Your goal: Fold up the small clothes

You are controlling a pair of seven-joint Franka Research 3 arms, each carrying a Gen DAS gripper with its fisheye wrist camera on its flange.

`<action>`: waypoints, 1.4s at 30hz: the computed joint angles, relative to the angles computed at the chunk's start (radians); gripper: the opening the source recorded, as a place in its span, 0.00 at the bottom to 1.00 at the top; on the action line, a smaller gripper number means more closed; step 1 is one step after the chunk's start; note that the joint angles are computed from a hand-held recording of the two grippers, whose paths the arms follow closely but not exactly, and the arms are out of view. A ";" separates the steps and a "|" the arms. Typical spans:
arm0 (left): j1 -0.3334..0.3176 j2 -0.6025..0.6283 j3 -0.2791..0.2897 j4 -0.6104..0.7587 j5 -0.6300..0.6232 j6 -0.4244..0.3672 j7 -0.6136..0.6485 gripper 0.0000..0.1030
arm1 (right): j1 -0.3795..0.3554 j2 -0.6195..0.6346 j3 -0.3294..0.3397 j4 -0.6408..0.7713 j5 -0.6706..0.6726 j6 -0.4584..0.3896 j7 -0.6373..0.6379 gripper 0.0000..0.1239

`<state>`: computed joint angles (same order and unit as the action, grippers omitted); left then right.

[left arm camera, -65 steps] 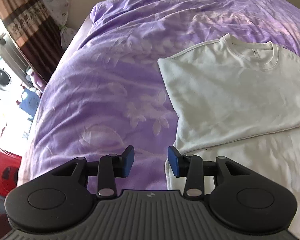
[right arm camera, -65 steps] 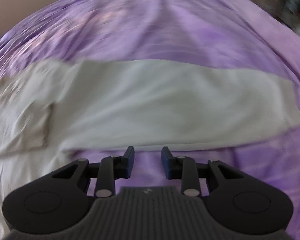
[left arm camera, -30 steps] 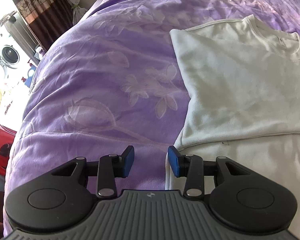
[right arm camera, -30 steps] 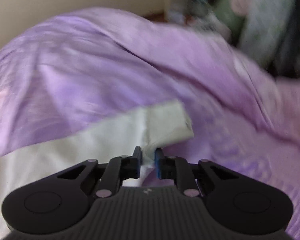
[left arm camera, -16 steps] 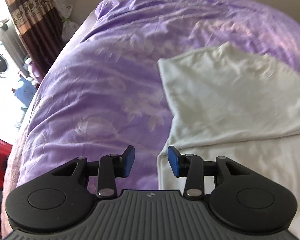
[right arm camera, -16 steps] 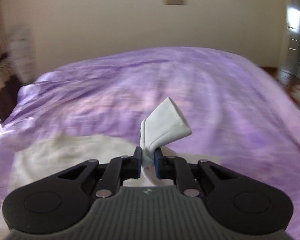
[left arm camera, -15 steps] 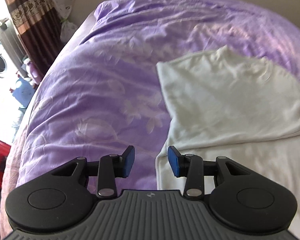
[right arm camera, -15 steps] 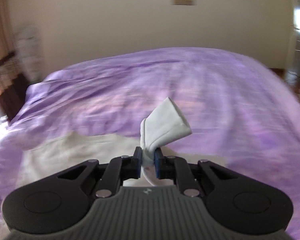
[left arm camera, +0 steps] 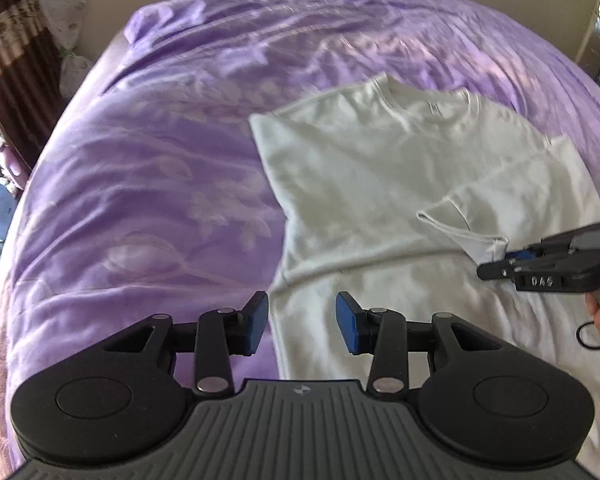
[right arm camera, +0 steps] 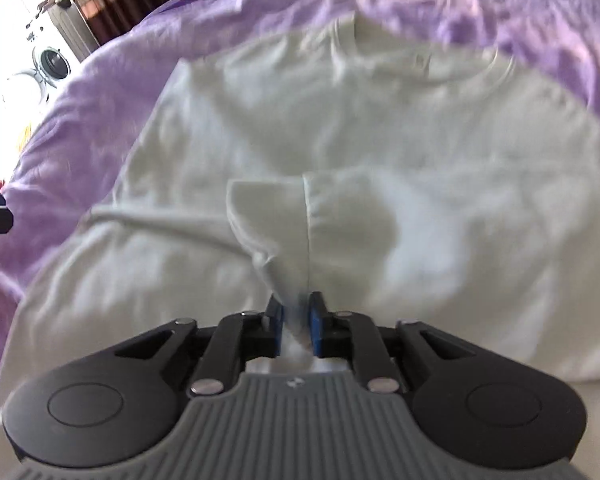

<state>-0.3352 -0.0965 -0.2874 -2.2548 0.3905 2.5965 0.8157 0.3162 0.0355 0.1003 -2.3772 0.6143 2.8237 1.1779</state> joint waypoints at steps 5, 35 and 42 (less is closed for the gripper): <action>-0.007 0.044 0.002 0.031 -0.048 0.016 0.018 0.45 | -0.032 -0.023 -0.014 0.017 0.180 -0.101 -0.115 0.23; -0.169 0.483 0.135 0.308 -0.078 0.372 -0.188 0.28 | -0.195 -0.169 -0.151 -0.132 -0.087 0.019 -0.119 0.32; -0.299 0.421 0.273 0.346 0.275 0.373 -0.451 0.04 | -0.250 -0.209 -0.168 -0.155 -0.168 -0.014 -0.106 0.51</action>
